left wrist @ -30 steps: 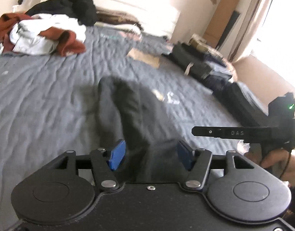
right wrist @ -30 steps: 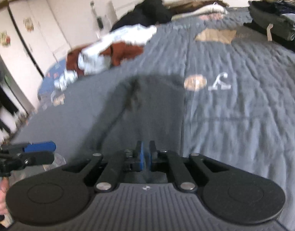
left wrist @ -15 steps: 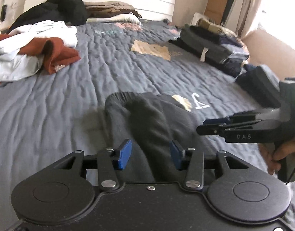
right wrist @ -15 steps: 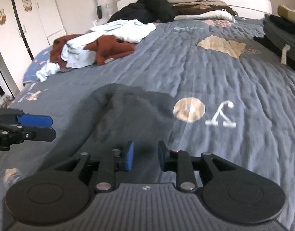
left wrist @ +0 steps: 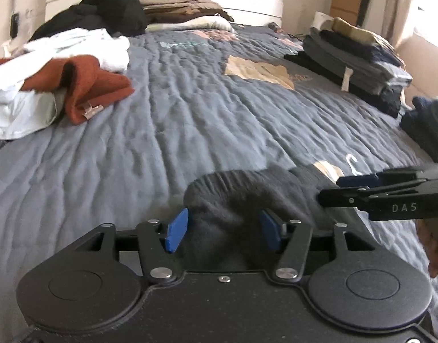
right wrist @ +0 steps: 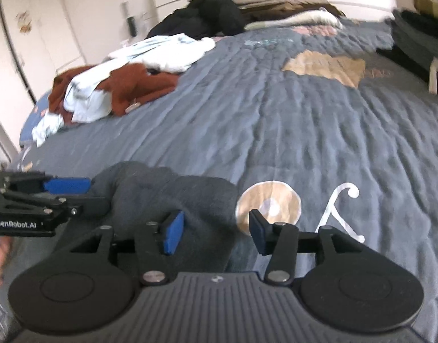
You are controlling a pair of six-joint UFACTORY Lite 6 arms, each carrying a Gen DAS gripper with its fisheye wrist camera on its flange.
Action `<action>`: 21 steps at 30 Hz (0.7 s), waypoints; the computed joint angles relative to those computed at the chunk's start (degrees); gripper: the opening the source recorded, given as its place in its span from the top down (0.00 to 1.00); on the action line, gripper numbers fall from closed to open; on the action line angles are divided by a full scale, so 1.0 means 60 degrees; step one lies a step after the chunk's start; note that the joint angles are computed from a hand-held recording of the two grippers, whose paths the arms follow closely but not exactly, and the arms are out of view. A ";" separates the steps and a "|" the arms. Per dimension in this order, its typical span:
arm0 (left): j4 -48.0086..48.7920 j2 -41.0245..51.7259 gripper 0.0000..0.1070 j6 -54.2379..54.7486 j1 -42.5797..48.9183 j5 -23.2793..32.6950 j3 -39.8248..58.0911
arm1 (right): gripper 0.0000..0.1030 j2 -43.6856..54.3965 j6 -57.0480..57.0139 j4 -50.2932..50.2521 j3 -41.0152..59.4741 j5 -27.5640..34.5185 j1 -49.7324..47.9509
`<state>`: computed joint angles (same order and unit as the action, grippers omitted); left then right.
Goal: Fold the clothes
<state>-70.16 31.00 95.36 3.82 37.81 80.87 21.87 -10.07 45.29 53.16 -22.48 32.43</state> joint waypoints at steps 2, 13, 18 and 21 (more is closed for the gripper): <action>0.0223 0.0474 0.46 -0.0530 -0.0043 0.0045 0.0561 | 0.51 0.0208 0.0688 -0.0595 0.0156 0.0162 -0.0215; -0.1927 0.0062 0.84 0.1681 0.0478 0.1019 -0.0197 | 0.94 -0.0059 0.1611 -0.1135 0.0201 -0.0501 -0.0092; -0.2833 -0.0125 0.84 0.2327 0.0084 0.0719 -0.0246 | 0.95 -0.0378 0.0650 -0.0212 0.0316 -0.1321 -0.0066; -0.2986 0.0150 0.84 0.2305 -0.0257 0.0330 0.0147 | 0.95 -0.0012 -0.0261 0.0281 0.0909 -0.1410 -0.0271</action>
<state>-88.08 31.90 109.19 2.28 39.79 81.75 21.80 -11.64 46.98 58.61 -30.94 30.80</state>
